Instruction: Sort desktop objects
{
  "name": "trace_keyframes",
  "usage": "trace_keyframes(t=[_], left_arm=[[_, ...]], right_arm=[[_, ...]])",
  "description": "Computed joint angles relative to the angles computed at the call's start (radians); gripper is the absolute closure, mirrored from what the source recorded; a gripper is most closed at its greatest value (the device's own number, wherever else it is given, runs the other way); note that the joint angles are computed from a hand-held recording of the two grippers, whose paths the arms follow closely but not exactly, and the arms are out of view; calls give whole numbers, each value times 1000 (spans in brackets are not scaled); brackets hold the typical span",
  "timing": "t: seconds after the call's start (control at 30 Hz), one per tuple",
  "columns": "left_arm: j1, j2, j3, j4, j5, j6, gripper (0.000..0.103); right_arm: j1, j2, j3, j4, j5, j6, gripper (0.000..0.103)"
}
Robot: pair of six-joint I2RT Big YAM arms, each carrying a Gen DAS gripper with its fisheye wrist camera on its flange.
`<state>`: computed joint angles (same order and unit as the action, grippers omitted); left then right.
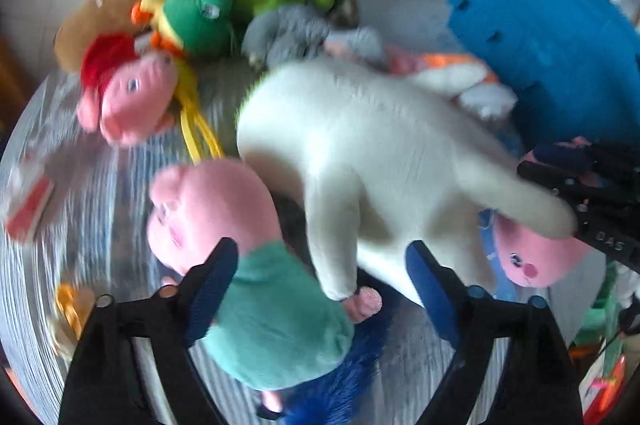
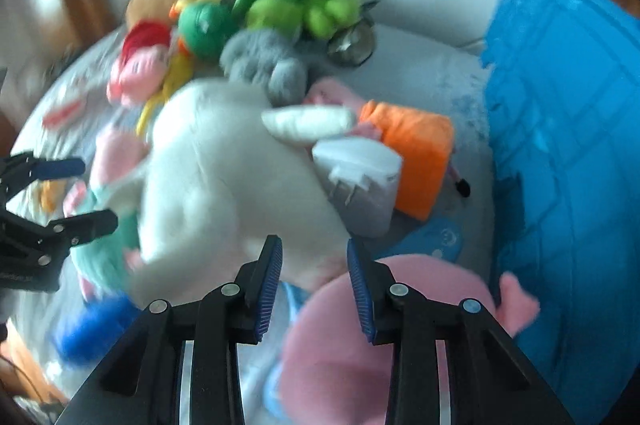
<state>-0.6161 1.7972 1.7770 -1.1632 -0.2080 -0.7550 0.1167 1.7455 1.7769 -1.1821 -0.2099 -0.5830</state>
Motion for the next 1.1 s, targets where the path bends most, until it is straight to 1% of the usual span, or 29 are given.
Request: trace_keyframes(t=[0.03, 0.1, 0.13, 0.17, 0.2, 0.23, 0.27, 0.33, 0.4, 0.47, 0.5, 0.53, 0.57, 0.63, 0.7, 0.73, 0.77, 0.83, 0.9, 0.93, 1.0, 1.03, 1.1], left_arm=[[-2, 14, 8, -5, -2, -16, 26], [-6, 40, 27, -17, -11, -45, 27], [-7, 47, 37, -21, -16, -56, 30], [-9, 48, 43, -18, -21, -57, 34], [-12, 49, 50, -13, -25, -54, 41], [-14, 49, 56, -7, -28, -51, 43], [-13, 55, 64, -7, -29, -41, 43], [-5, 67, 70, -6, -28, -38, 43], [4, 74, 72, -5, -36, -37, 43], [16, 80, 72, -2, -44, -29, 54], [21, 78, 72, -13, -52, -22, 64], [25, 75, 74, -30, -62, -15, 68], [29, 72, 76, -46, -72, -7, 71], [46, 44, 39, -66, -88, -4, 73], [77, 6, -20, -44, -55, -1, 73], [85, -1, -30, -33, -46, 3, 73], [88, -2, -32, -24, -41, 7, 73], [94, 1, -31, -13, -37, 17, 73], [92, 6, -23, -9, -43, 21, 72], [93, 4, -25, 0, -38, 19, 72], [95, 6, -22, 1, -29, 5, 72], [92, 16, -8, -14, -34, -1, 72], [90, 40, 18, -42, -45, -10, 72]], right_arm=[[-3, 19, 15, -15, -3, -34, 69], [-2, 42, 35, -37, -18, -87, 67], [3, 62, 57, -70, -20, -113, 63], [9, 79, 76, -98, -17, -139, 58], [13, 89, 86, -113, -15, -163, 54], [16, 105, 103, -133, -16, -180, 44], [18, 125, 127, -160, -22, -191, 37], [26, 169, 171, -189, -8, -202, 32], [33, 211, 219, -213, -13, -201, 31], [39, 249, 261, -235, -37, -209, 29], [41, 260, 273, -240, -54, -203, 29], [44, 264, 276, -246, -76, -190, 31], [47, 254, 263, -251, -101, -169, 31], [45, 186, 184, -242, -193, -142, 31], [41, 134, 117, -248, -287, -137, 31], [42, 120, 92, -236, -303, -118, 31], [45, 112, 71, -210, -295, -83, 31], [56, 108, 46, -137, -240, -12, 31], [57, 125, 65, -108, -213, 39, 31], [55, 133, 82, -104, -207, 42, 31], [55, 147, 116, -105, -173, 14, 22], [56, 161, 142, -121, -159, -9, 14], [58, 197, 195, -170, -152, -53, 12]])
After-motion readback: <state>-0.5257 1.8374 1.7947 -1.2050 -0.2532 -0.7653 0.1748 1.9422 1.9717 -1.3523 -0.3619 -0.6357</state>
